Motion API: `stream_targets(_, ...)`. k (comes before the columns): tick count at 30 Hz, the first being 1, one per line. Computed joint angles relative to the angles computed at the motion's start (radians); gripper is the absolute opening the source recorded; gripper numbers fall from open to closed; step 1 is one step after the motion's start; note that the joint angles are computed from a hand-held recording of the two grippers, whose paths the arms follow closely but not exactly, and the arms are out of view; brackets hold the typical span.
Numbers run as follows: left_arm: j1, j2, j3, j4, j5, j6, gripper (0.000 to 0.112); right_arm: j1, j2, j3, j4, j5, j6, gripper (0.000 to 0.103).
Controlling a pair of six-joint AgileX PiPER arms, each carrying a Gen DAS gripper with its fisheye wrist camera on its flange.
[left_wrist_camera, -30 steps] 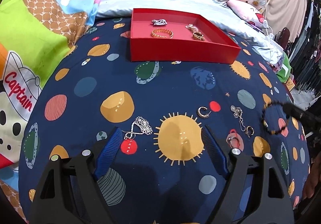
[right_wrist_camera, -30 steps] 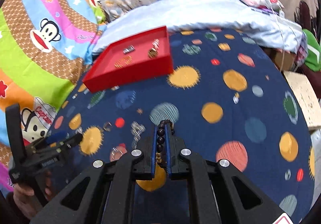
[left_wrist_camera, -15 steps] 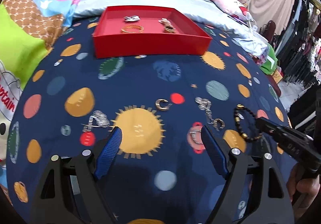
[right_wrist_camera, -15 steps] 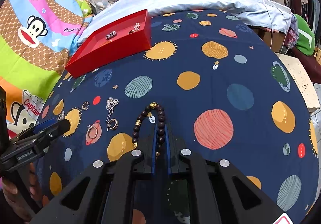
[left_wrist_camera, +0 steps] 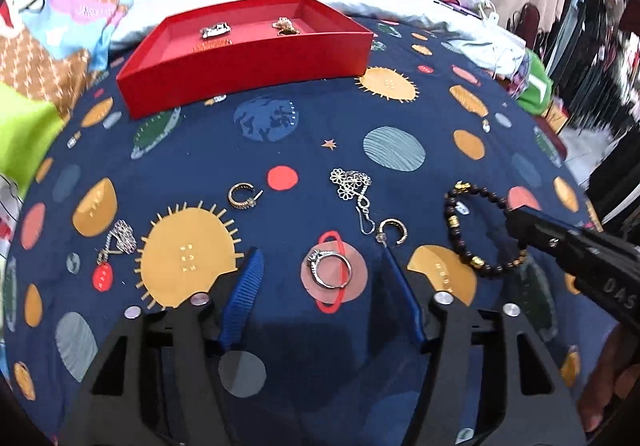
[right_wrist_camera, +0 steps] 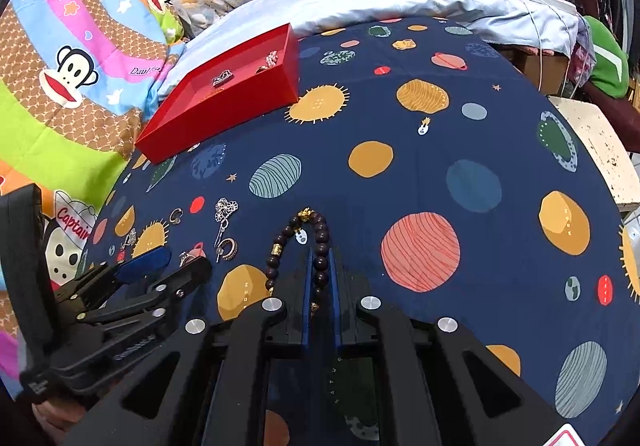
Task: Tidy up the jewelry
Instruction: 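Grasp the silver ring with the left tool while the right tool lifts the bracelet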
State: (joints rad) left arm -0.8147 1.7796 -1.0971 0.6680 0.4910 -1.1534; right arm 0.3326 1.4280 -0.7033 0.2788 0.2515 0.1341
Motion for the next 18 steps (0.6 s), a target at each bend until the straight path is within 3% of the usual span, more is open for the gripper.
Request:
stream_targets(2, -0.023, 0.006, 0.002, 0.077, 0.034, -0.050, 0.047, -0.007, 0.000, 0.003, 0.044, -0.002, -0.042, 0.007)
stream_targets(9, -0.009, -0.028, 0.076, 0.201, -0.007, -0.150, 0.020, -0.016, -0.001, 0.007, 0.115, -0.006, -0.112, 0.007)
stream_targets(12, 0.018, -0.051, 0.108, 0.184, -0.057, -0.134, 0.019, -0.019, -0.003, 0.008, 0.135, -0.004, -0.131, 0.007)
stream_targets(18, 0.025, -0.079, 0.142, 0.177, -0.081, -0.131, 0.019, -0.014, -0.010, 0.009, 0.151, -0.003, -0.142, 0.007)
